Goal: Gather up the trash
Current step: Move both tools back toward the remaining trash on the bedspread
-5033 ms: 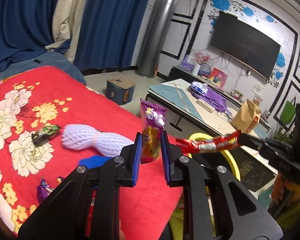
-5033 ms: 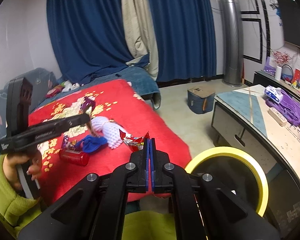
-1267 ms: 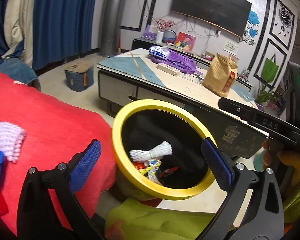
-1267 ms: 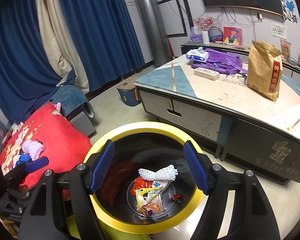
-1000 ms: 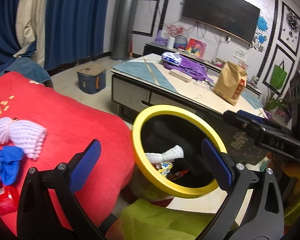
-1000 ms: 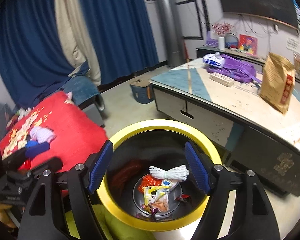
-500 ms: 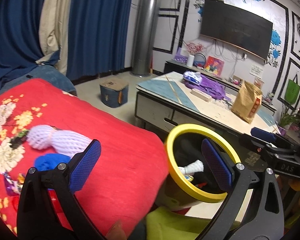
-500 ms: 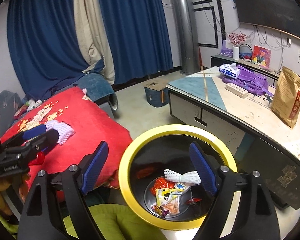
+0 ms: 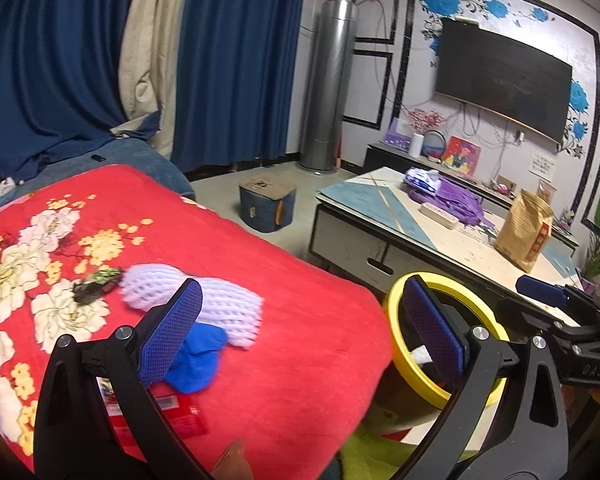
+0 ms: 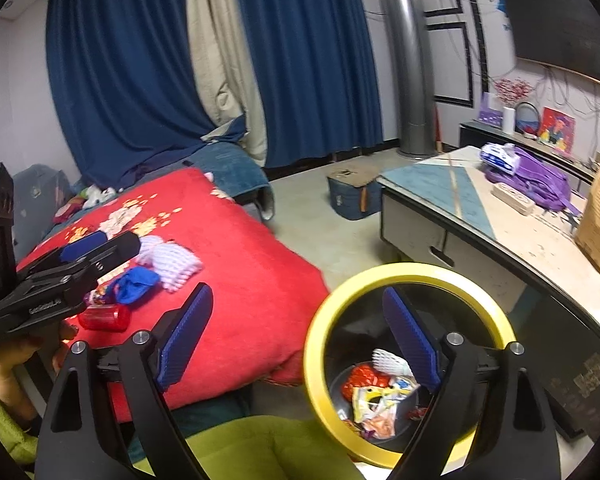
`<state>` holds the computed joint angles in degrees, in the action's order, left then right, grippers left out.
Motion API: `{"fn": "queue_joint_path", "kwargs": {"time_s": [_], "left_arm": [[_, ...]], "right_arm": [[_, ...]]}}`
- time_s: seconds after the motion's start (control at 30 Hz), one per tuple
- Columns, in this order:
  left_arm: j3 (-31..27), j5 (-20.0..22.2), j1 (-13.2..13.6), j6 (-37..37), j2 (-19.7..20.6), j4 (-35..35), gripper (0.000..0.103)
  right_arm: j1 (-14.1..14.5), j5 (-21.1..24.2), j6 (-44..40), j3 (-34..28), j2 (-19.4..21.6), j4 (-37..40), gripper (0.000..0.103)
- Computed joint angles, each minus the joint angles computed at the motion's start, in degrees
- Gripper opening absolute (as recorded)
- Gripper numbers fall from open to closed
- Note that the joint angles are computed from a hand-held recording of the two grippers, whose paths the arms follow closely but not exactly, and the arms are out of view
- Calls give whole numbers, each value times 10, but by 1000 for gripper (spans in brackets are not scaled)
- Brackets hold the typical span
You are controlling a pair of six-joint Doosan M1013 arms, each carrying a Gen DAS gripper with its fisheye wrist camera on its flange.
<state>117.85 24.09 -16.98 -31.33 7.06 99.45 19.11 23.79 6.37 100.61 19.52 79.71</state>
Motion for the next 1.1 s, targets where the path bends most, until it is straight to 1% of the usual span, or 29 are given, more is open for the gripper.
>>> {"fn": "queue_joint_path", "kwargs": {"time_s": [0.13, 0.2, 0.43, 0.73, 0.8, 0.93, 1.1], "left_arm": [[5, 23, 5, 1, -5, -5, 92], [6, 28, 8, 2, -7, -10, 92], [13, 49, 25, 9, -15, -36, 92], [20, 73, 50, 16, -21, -66, 92], [23, 75, 58, 14, -23, -72, 92], [24, 78, 78, 21, -24, -109, 92], [30, 53, 107, 23, -27, -143, 92]], "right_arm": [[11, 12, -10, -7, 3, -3, 84], [18, 16, -7, -12, 6, -8, 84], [41, 26, 36, -41, 23, -47, 84], [72, 26, 102, -79, 52, -113, 84], [78, 24, 112, -85, 59, -126, 84], [88, 22, 149, -104, 75, -160, 84], [98, 30, 202, -134, 98, -207, 84]]}}
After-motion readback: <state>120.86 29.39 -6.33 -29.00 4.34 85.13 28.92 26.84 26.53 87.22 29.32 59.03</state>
